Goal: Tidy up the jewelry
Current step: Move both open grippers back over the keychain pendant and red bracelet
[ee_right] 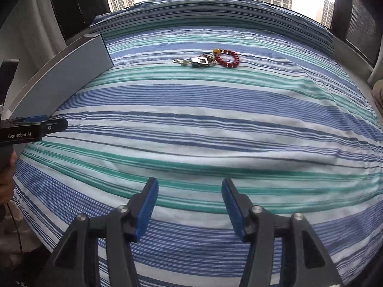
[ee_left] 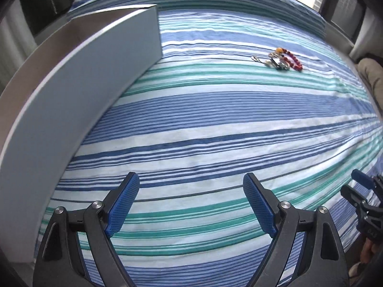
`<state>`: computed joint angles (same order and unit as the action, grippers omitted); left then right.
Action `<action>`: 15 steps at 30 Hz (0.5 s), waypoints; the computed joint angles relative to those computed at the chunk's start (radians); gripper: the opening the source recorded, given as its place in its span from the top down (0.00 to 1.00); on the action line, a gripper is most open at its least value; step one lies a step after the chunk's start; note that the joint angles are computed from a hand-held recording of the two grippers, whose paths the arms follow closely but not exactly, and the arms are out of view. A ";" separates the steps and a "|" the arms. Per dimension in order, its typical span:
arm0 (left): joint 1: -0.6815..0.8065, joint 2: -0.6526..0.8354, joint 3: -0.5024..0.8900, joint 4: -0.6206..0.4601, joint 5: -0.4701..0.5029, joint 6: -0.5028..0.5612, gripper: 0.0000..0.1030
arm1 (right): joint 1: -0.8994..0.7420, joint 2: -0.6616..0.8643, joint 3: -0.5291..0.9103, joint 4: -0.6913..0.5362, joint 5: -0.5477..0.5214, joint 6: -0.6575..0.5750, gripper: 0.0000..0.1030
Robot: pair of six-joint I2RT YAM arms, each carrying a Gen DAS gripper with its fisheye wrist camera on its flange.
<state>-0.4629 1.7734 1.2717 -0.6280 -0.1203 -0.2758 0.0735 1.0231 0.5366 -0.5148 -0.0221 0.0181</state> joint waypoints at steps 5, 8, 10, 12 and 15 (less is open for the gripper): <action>-0.059 0.113 0.134 -0.012 0.018 0.047 0.13 | -0.151 -0.104 -0.060 -0.046 -0.086 -0.016 0.46; -0.078 0.179 0.223 -0.038 0.042 0.088 0.13 | -0.194 -0.130 -0.073 -0.055 -0.114 -0.026 0.46; -0.089 0.230 0.294 -0.068 0.046 0.129 0.13 | -0.210 -0.132 -0.081 -0.044 -0.124 -0.032 0.46; -0.094 0.279 0.369 -0.093 0.061 0.185 0.13 | -0.223 -0.137 -0.087 -0.043 -0.136 -0.036 0.45; -0.087 0.391 0.545 -0.176 0.132 0.288 0.13 | -0.265 -0.155 -0.094 -0.059 -0.172 -0.064 0.46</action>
